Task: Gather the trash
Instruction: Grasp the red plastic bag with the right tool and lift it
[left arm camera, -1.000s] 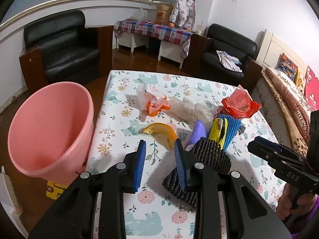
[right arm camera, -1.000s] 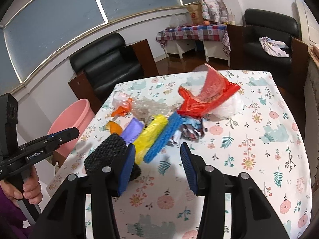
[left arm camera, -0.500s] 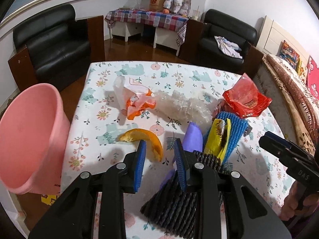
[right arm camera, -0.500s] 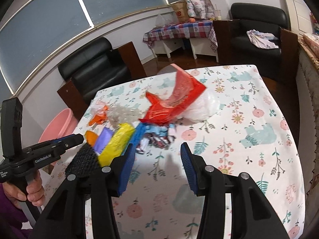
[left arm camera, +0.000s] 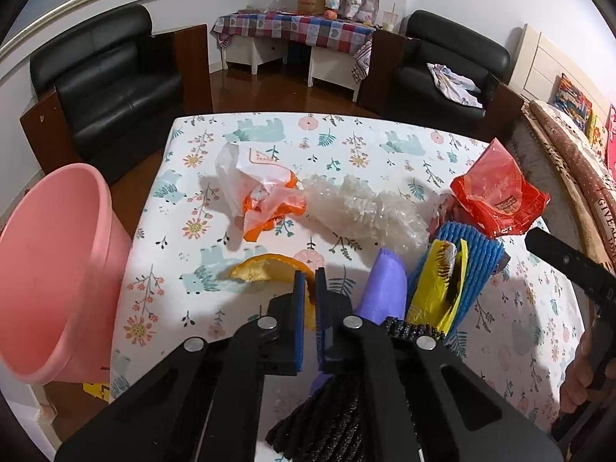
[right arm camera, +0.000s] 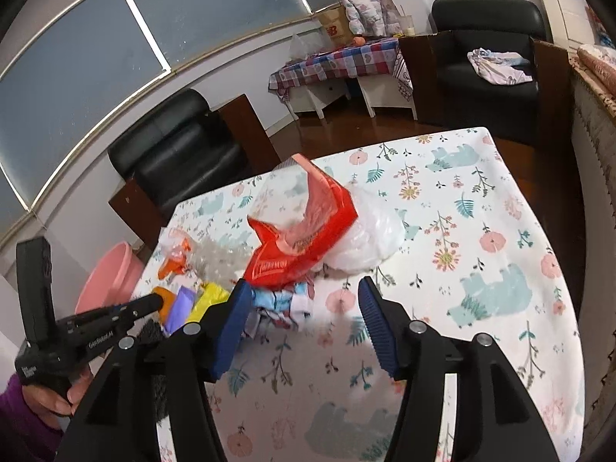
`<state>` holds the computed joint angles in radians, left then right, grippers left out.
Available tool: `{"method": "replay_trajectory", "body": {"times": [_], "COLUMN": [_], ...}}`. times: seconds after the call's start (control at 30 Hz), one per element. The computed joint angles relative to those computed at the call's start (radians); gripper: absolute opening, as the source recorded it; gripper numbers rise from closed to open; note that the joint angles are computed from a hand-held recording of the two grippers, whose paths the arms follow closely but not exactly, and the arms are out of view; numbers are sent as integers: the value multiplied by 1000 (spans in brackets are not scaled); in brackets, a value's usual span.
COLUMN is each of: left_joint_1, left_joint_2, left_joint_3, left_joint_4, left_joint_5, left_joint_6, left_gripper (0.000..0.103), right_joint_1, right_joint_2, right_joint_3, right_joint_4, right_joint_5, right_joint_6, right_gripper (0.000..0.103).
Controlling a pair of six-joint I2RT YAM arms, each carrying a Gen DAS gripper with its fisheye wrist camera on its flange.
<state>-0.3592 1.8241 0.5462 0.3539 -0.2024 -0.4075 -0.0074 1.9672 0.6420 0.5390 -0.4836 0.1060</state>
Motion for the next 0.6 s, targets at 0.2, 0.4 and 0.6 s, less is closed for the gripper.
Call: {"method": "replay_trajectory", "body": {"times": [0.2,0.4,0.6], "left_joint_1": [-21,-49,-64], "left_joint_2": [-45,-125,-192], "left_joint_3": [-28,-72,-101], "left_joint_4": [8,18,18], "left_joint_5": [-26,-43,-50], "left_joint_6": [2,14,23], "left_gripper": [2,2,2], "right_joint_1": [10,20,-2], "right_joint_2": [36,57,52], "right_joint_3": [42,69,52], "right_joint_4": [0,-9,6], "right_joint_5": [-19,3,5], "right_joint_6": [61,123,147], "right_gripper": [57,40,17]}}
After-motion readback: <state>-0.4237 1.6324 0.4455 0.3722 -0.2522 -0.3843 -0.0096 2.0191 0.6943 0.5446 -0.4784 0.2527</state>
